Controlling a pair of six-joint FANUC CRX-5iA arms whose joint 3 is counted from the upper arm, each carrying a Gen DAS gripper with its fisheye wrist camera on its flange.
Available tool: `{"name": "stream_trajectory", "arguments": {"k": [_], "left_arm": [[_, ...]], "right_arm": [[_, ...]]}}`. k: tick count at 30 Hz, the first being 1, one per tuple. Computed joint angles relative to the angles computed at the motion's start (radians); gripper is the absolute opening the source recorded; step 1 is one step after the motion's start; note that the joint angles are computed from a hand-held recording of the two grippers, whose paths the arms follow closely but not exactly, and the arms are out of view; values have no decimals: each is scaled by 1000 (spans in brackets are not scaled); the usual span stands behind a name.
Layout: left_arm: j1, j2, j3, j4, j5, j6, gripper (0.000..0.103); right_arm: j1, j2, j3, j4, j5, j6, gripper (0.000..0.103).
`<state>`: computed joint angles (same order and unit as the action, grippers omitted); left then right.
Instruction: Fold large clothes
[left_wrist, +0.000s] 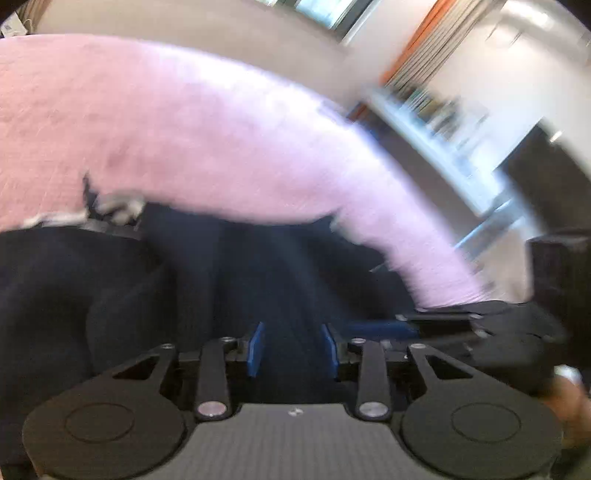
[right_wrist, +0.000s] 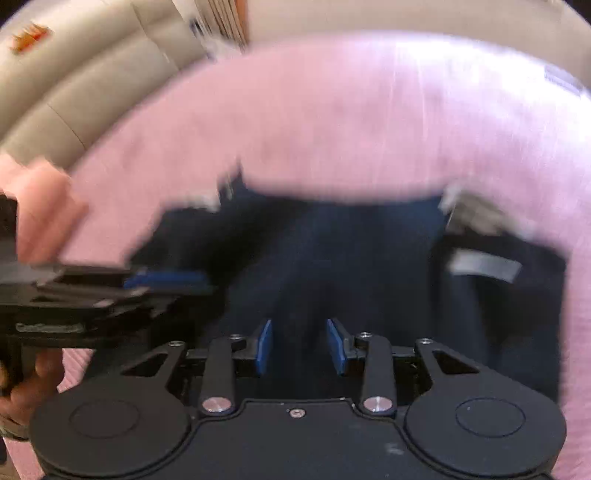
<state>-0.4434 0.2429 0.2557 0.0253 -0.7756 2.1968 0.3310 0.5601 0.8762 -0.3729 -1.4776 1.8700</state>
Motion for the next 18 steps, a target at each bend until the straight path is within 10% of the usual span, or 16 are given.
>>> {"name": "stream_trajectory", "arguments": {"k": [11,18], "left_arm": [[-26,-232,-259,-32,-42,260,19],[-155,-217,-124,-198,-154,480,23]], "right_arm": [[-73,-126,-141,-11,-39,80,45],[7,-177,-249,-35,53,119,43]]}}
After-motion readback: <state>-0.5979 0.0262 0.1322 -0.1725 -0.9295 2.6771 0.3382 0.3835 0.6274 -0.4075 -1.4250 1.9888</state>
